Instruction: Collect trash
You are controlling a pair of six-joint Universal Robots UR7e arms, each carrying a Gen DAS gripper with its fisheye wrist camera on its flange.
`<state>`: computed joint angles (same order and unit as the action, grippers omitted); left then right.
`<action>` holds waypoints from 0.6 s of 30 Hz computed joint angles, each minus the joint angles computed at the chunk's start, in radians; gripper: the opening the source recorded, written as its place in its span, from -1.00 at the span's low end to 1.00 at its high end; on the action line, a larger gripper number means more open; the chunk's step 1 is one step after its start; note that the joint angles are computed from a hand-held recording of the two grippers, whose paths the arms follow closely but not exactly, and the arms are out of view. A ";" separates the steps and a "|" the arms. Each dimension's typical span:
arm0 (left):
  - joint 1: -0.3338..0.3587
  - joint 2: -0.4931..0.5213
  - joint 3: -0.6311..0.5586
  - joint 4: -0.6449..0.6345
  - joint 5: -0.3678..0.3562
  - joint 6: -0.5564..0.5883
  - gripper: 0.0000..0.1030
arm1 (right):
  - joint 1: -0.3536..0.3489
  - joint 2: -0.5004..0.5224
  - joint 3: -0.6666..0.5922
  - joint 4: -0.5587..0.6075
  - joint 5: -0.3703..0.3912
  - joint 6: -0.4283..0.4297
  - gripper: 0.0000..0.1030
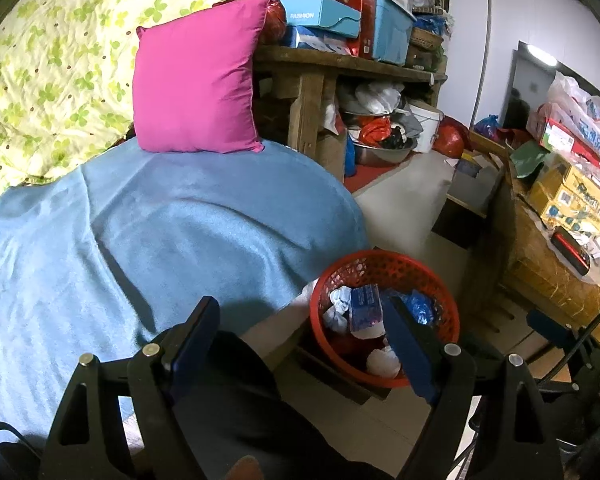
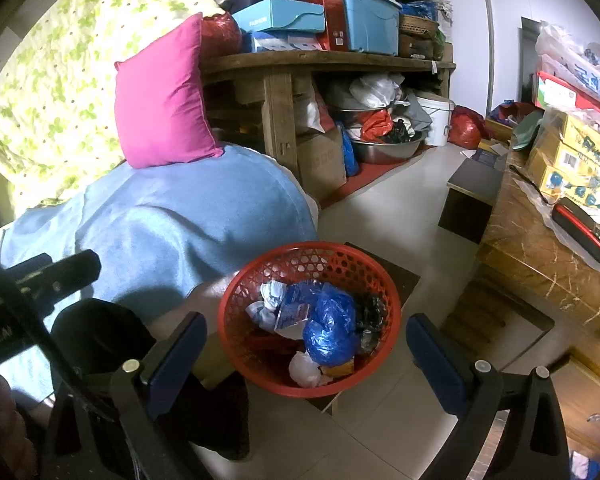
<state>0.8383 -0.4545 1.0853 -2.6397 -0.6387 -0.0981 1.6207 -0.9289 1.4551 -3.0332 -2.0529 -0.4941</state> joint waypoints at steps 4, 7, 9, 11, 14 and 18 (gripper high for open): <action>0.002 0.001 -0.003 0.009 -0.011 -0.008 0.63 | 0.000 0.002 -0.001 0.000 -0.006 -0.002 0.96; 0.002 0.007 -0.006 0.006 0.001 -0.001 0.63 | -0.001 0.002 0.000 0.001 -0.007 -0.002 0.96; 0.000 0.011 -0.007 0.003 0.004 0.009 0.63 | -0.001 0.001 0.000 0.002 -0.005 -0.001 0.96; -0.001 0.011 -0.005 0.000 0.003 0.014 0.63 | -0.001 0.001 0.001 0.001 -0.008 -0.002 0.96; 0.002 0.005 0.003 0.006 -0.019 0.003 0.63 | -0.001 0.004 -0.002 0.004 -0.016 -0.001 0.96; 0.004 0.003 0.007 -0.002 -0.026 0.010 0.76 | -0.001 0.006 -0.003 0.004 -0.022 0.000 0.96</action>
